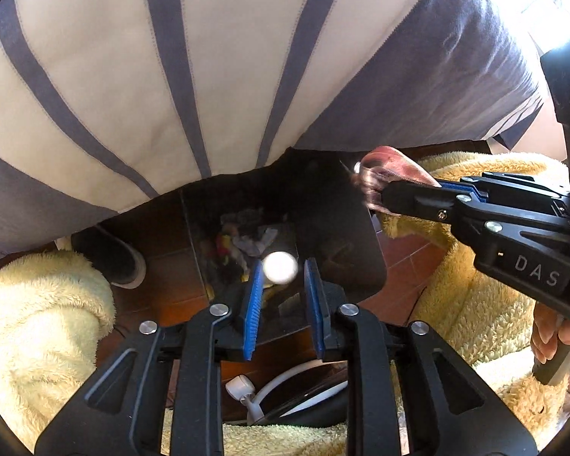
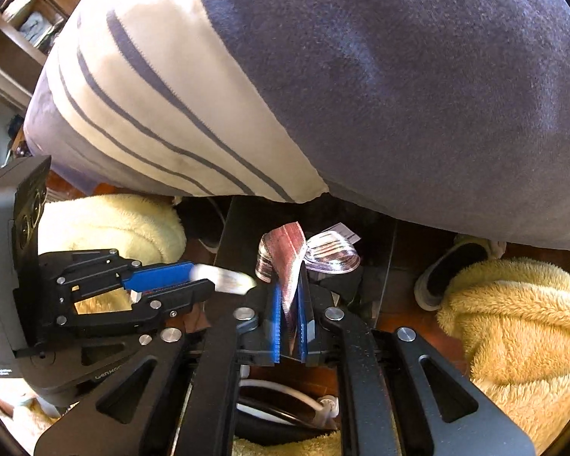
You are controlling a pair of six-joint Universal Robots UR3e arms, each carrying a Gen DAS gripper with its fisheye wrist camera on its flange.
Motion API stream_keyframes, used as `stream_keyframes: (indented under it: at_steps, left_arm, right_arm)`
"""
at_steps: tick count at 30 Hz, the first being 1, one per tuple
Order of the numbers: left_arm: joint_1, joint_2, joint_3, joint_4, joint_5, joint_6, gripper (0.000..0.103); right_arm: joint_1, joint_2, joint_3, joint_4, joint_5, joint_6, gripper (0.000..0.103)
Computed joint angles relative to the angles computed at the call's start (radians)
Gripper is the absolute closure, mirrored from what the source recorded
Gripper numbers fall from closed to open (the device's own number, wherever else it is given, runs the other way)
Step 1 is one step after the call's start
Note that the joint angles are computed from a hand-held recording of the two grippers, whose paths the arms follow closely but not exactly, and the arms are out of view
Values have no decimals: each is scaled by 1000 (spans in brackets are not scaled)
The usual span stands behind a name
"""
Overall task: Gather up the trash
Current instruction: 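Open both tools to drop the ribbon and tube into the bin, then raise both tools back over the bed toward the wipes pack and tape roll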
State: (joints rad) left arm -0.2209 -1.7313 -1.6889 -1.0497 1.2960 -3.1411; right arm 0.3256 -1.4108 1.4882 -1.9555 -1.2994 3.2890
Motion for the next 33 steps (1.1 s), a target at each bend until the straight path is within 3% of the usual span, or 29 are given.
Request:
stream_keyframes:
  at_steps: [2, 4, 7, 14, 16, 21, 26, 33]
  left_arm:
    - [0, 4, -4, 6, 4, -2, 76]
    - [-2, 16, -6, 5, 12, -8, 73]
    - [0, 44, -11, 5, 32, -19, 58]
    - [10, 138, 25, -32, 91, -17, 33]
    - [20, 166, 55, -53, 94, -9, 27]
    - [44, 229, 148, -80, 117, 17, 11]
    - [84, 213, 274, -107, 120, 55, 8]
    - [143, 77, 486, -121, 152, 75, 8]
  right_arm:
    - [-5, -6, 2, -3, 4, 8, 50]
    - [-8, -16, 5, -12, 0, 18, 49]
    - [-22, -47, 4, -17, -11, 34, 48]
    - [-31, -121, -21, -15, -74, 47, 15]
    - [-33, -136, -44, -4, -86, 46, 11]
    - [-39, -144, -149, 29, -110, 33, 6]
    - [-50, -89, -322, 55, -141, -6, 4]
    - [-57, 128, -693, 119, -187, -35, 4]
